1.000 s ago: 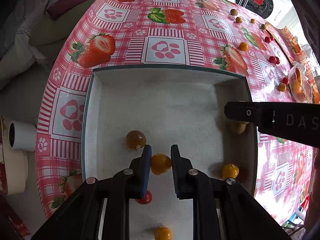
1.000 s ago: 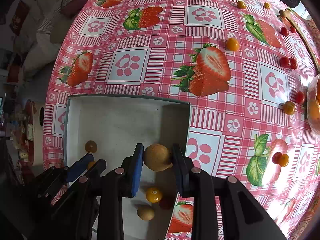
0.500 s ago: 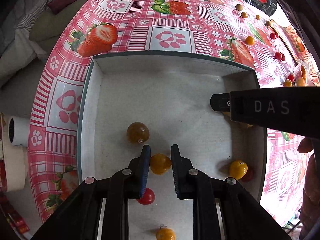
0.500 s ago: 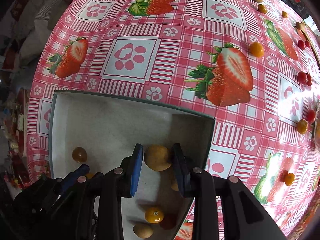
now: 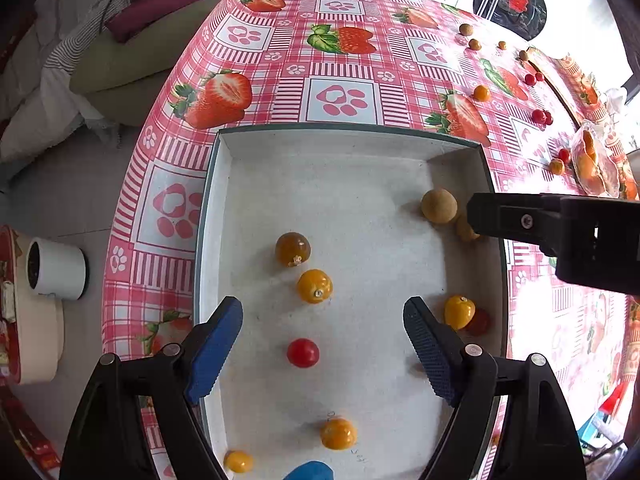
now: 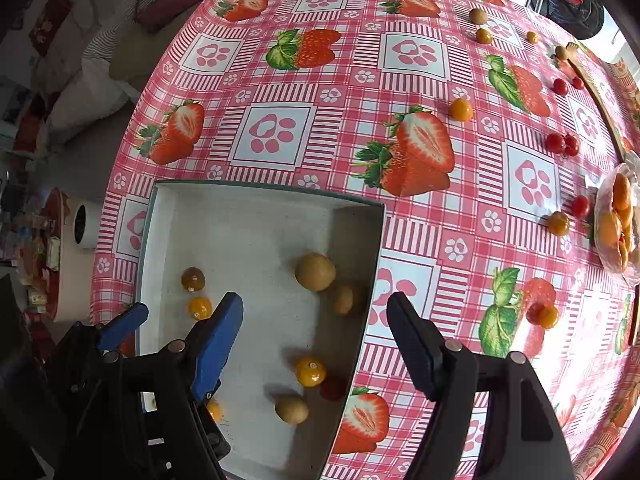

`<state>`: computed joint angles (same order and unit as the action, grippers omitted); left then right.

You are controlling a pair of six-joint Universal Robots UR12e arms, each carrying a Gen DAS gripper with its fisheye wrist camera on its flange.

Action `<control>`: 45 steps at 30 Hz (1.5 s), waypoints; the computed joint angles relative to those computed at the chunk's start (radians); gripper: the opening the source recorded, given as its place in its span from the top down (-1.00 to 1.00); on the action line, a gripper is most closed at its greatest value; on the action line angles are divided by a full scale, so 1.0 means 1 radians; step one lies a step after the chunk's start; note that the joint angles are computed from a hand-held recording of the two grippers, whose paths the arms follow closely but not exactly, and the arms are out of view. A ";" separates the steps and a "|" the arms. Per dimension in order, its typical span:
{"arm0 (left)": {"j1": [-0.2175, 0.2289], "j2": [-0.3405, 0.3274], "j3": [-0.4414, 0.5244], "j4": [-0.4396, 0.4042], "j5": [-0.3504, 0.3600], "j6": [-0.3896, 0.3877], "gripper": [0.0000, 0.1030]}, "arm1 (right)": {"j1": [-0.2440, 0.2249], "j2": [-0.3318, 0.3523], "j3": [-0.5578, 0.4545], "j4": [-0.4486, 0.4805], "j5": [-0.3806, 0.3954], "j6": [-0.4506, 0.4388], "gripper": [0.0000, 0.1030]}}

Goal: Organize fruits

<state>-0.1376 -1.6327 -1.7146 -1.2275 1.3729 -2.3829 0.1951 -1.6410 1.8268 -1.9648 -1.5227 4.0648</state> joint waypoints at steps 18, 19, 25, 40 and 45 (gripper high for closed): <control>0.053 0.102 -0.031 -0.035 0.043 0.033 -1.00 | 0.099 -0.057 -0.041 0.166 -0.035 0.073 -0.74; 0.053 0.099 -0.026 -0.041 0.055 0.037 -1.00 | 0.104 -0.058 -0.046 0.177 -0.038 0.070 -0.74; 0.058 0.102 -0.007 -0.098 0.083 0.085 -1.00 | 0.133 -0.053 -0.081 0.242 -0.055 0.022 -0.74; 0.062 0.150 -0.023 -0.109 0.085 0.135 -1.00 | 0.162 -0.057 -0.109 0.266 -0.050 -0.044 -0.99; 0.058 0.158 -0.027 -0.106 0.084 0.134 -1.00 | 0.161 -0.065 -0.108 0.269 -0.057 -0.049 -0.99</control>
<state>-0.0792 -1.4748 -1.7419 -1.3339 1.4571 -2.2493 0.3557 -1.7059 1.7192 -1.6953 -1.5796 4.0161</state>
